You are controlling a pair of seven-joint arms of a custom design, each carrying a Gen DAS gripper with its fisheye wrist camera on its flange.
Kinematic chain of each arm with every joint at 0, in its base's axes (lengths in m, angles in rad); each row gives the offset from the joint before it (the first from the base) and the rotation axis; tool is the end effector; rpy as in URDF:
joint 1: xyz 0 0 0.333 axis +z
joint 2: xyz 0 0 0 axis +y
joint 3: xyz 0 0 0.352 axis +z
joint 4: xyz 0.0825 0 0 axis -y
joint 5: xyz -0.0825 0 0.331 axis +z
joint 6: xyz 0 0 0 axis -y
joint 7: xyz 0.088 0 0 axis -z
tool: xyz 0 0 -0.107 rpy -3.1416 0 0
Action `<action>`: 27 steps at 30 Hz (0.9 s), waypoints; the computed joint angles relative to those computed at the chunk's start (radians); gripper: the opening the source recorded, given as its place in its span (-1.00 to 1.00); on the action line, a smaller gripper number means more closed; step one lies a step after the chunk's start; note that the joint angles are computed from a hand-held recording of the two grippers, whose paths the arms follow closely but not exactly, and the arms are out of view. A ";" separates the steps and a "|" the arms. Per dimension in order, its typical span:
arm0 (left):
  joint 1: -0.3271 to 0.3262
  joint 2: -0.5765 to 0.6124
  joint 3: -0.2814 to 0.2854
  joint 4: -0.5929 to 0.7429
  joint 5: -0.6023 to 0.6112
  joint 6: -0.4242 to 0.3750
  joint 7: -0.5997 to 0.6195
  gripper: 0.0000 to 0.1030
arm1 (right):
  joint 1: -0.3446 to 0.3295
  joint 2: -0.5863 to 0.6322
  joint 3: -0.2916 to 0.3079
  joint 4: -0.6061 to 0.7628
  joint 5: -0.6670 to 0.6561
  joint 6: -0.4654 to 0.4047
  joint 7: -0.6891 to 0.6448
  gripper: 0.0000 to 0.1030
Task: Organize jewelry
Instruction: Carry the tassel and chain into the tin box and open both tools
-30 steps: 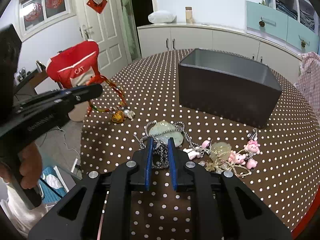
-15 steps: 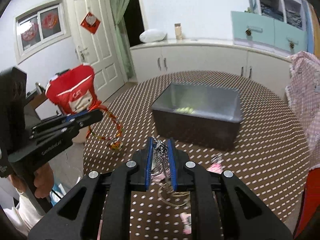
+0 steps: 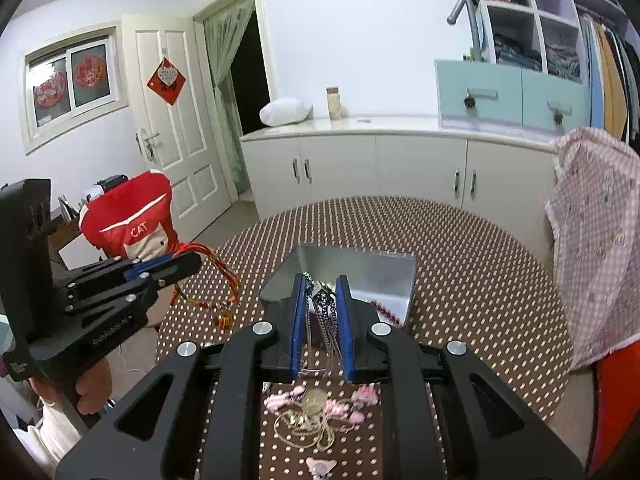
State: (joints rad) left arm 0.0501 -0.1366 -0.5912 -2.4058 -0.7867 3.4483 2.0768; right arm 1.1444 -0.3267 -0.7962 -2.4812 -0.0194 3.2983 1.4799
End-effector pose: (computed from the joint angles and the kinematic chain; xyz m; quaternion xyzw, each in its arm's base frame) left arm 0.4254 -0.1766 0.5529 -0.5404 0.6587 -0.4231 0.3082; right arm 0.4338 0.1136 0.5683 -0.7065 0.4927 -0.2220 0.4570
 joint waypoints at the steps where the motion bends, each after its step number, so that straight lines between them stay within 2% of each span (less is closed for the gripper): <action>1: 0.001 0.004 0.001 0.012 0.005 -0.008 0.001 -0.87 | 0.001 0.001 -0.001 0.007 0.000 0.000 -0.001 -0.74; 2: 0.010 0.006 -0.004 0.021 0.009 -0.016 0.001 -0.87 | -0.002 0.001 0.000 0.014 -0.001 0.000 -0.003 -0.74; 3: 0.053 0.008 -0.043 0.038 0.001 -0.029 0.010 -0.87 | -0.003 0.004 0.000 0.025 -0.001 -0.001 -0.004 -0.74; 6: 0.094 0.009 -0.074 0.056 0.037 -0.040 -0.017 -0.87 | 0.002 0.006 -0.006 0.047 0.002 0.000 -0.008 -0.74; 10: 0.095 0.012 -0.059 0.079 0.099 -0.053 -0.059 -0.87 | 0.026 0.002 -0.028 0.084 0.008 -0.004 -0.025 -0.74; 11: 0.133 0.010 -0.095 0.085 0.107 -0.055 -0.066 -0.87 | 0.028 0.003 -0.030 0.094 0.011 -0.005 -0.028 -0.74; 13: 0.250 0.007 -0.203 0.105 0.128 -0.070 -0.087 -0.87 | 0.039 0.001 -0.039 0.114 0.018 -0.010 -0.037 -0.74; 15: 0.289 0.008 -0.235 0.114 0.158 -0.076 -0.110 -0.87 | 0.052 -0.005 -0.051 0.135 0.027 -0.021 -0.052 -0.74; 18: 0.382 0.005 -0.314 0.134 0.208 -0.087 -0.153 -0.87 | 0.050 0.001 -0.049 0.171 0.051 -0.031 -0.076 -0.74; 21: 0.400 0.011 -0.323 0.157 0.256 -0.099 -0.186 -0.87 | 0.072 -0.002 -0.064 0.201 0.082 -0.044 -0.108 -0.74; 22: 0.452 0.007 -0.368 0.164 0.278 -0.103 -0.208 -0.87 | 0.073 0.002 -0.066 0.215 0.092 -0.048 -0.118 -0.74; 27: 0.586 0.009 -0.481 0.187 0.377 -0.117 -0.290 -0.87 | 0.090 0.029 -0.082 0.268 0.153 -0.073 -0.176 -0.74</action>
State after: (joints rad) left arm 0.6361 -0.1280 -1.0718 -2.2191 -0.4101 3.3310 1.7869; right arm 1.2348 -0.2977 -0.8785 -2.2131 0.1336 3.2248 1.3038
